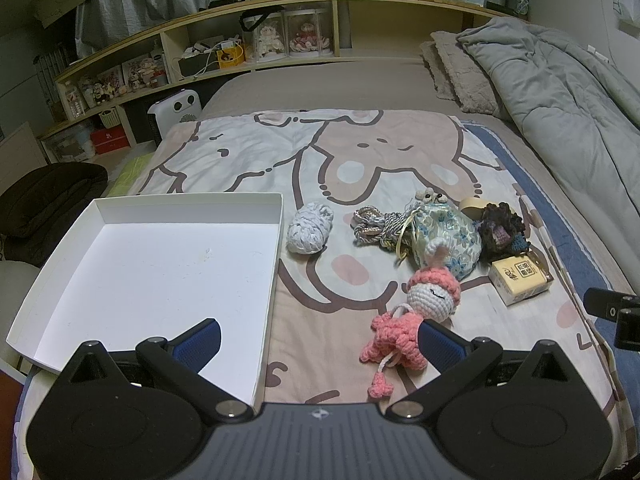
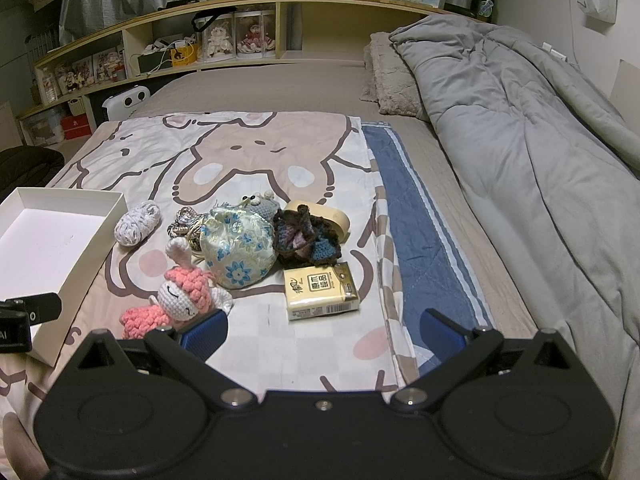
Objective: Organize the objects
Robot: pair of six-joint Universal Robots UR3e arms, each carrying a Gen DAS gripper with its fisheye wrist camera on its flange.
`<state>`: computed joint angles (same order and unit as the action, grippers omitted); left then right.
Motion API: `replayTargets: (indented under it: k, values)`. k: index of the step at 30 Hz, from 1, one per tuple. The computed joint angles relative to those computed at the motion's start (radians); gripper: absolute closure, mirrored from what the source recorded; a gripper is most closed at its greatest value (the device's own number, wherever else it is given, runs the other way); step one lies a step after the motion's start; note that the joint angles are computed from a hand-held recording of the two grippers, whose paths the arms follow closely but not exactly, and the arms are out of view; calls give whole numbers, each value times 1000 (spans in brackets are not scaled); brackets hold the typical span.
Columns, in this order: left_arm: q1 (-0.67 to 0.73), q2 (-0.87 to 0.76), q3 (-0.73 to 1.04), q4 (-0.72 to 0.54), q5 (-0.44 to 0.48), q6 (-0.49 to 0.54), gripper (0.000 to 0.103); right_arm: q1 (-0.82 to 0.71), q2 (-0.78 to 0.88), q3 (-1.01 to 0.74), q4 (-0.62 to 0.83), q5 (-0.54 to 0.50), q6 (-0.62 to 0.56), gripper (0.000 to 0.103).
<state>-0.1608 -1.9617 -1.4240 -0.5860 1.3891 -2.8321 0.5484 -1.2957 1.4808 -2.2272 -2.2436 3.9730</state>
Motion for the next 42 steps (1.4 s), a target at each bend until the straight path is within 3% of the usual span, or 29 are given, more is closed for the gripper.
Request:
replayTargets:
  k: [19, 35, 42]
  values:
    - [0, 3, -4, 2, 0, 1, 0, 4, 1, -12, 12, -1, 8, 0]
    - [-59, -107, 128, 32, 30, 8, 0, -65, 0, 42, -100, -10, -36, 0]
    - [-59, -144, 158, 53, 5, 32, 0, -102, 34, 36, -160, -66, -75, 0]
